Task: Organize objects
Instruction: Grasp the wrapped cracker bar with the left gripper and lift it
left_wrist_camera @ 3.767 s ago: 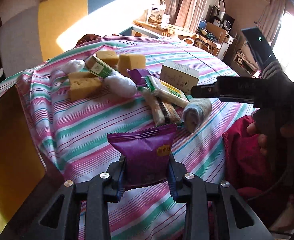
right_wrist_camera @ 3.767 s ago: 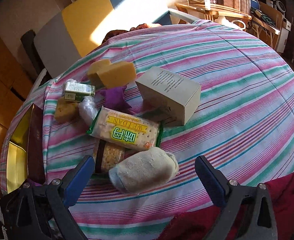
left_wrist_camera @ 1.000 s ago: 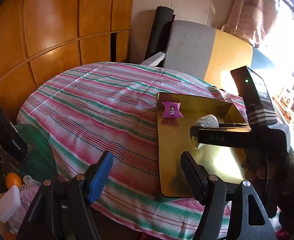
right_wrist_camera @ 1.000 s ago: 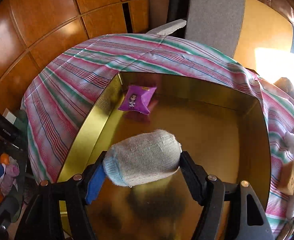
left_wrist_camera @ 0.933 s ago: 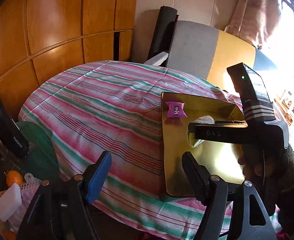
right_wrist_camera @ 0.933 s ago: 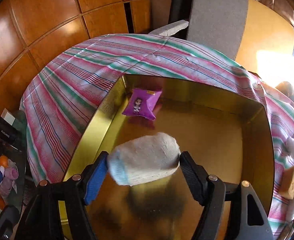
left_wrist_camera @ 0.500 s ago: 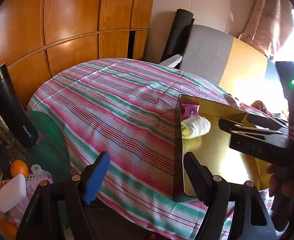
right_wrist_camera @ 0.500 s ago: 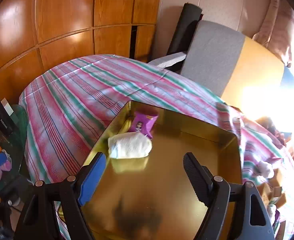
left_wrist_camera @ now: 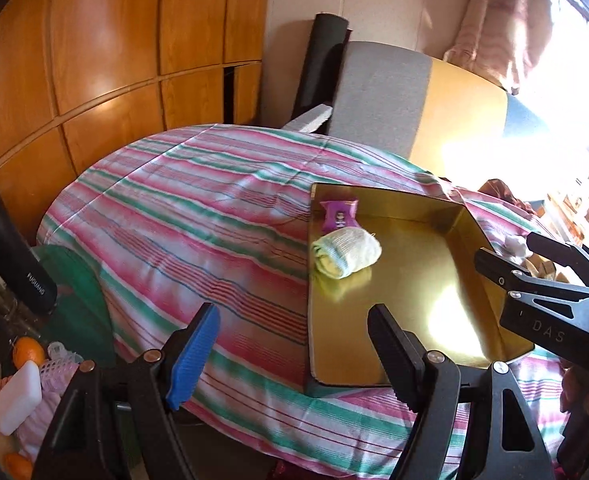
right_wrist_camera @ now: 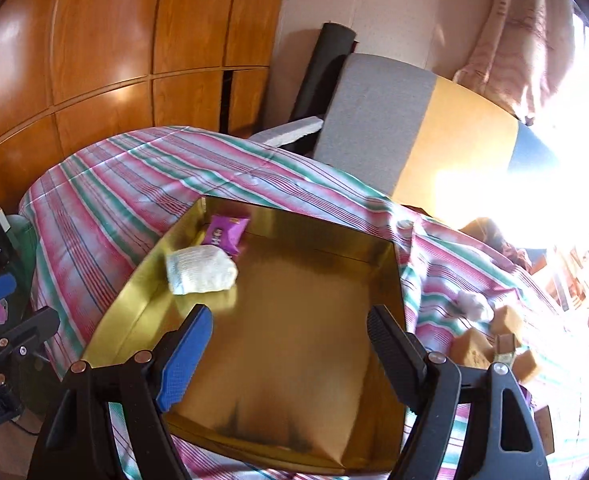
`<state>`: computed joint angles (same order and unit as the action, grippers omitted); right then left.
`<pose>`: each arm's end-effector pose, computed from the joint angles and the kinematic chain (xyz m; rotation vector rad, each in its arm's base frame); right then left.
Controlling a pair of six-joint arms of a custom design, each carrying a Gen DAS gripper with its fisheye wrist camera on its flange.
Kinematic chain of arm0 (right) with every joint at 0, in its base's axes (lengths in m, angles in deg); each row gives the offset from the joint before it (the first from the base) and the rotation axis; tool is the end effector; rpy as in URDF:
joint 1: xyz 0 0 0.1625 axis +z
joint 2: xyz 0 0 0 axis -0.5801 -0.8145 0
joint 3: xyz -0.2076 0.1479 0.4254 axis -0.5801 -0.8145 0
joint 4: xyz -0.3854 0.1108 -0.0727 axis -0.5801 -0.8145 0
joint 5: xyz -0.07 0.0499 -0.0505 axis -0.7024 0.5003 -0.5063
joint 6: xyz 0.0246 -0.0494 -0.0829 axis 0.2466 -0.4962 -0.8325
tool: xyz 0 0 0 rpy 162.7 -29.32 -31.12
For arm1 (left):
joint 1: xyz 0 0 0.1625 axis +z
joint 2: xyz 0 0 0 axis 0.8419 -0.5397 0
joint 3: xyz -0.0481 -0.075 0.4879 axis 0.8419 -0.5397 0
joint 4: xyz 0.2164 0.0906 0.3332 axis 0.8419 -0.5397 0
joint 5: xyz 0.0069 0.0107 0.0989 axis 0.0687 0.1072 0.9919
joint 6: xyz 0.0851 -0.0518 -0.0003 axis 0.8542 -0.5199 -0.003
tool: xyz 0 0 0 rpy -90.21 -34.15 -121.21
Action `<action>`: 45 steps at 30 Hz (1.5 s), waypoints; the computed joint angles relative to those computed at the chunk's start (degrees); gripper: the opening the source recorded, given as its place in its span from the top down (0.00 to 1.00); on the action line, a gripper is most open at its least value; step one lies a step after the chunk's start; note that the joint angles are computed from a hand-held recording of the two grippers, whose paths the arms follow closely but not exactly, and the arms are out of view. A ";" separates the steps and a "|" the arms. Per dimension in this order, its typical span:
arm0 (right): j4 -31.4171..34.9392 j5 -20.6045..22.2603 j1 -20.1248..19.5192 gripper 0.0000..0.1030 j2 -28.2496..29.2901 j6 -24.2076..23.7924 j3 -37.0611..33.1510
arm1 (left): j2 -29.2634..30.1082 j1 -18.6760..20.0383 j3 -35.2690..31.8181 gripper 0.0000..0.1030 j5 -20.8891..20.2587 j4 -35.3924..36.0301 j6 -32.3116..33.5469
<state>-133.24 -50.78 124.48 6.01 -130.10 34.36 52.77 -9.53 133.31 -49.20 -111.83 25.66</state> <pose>0.0640 -0.6581 0.3095 0.3767 -2.0342 0.8875 -0.3351 -0.6677 0.0061 0.6858 2.3897 -0.8227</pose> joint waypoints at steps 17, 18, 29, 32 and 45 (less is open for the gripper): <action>-3.22 -0.87 -14.17 0.21 -18.75 12.64 10.01 | 6.39 -5.17 -6.32 0.20 -11.49 6.88 9.89; -3.05 -0.86 -15.46 0.21 -20.18 14.12 10.35 | 6.86 -5.58 -6.71 0.20 -12.34 7.39 10.34; -2.58 6.16 -30.56 0.21 -30.04 30.14 13.46 | 15.01 -10.54 -15.01 0.20 -21.71 15.88 18.18; 1.34 10.49 -33.65 0.21 -31.98 37.43 13.94 | 17.92 -11.51 -18.56 0.21 -23.91 19.50 19.27; 5.67 17.14 -37.45 0.21 -34.31 44.98 14.56 | 30.06 -14.96 -36.55 0.22 -27.14 35.47 19.99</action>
<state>-127.58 -33.64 87.03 -28.30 -85.12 48.91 82.83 -24.48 96.76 -76.34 -76.37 45.66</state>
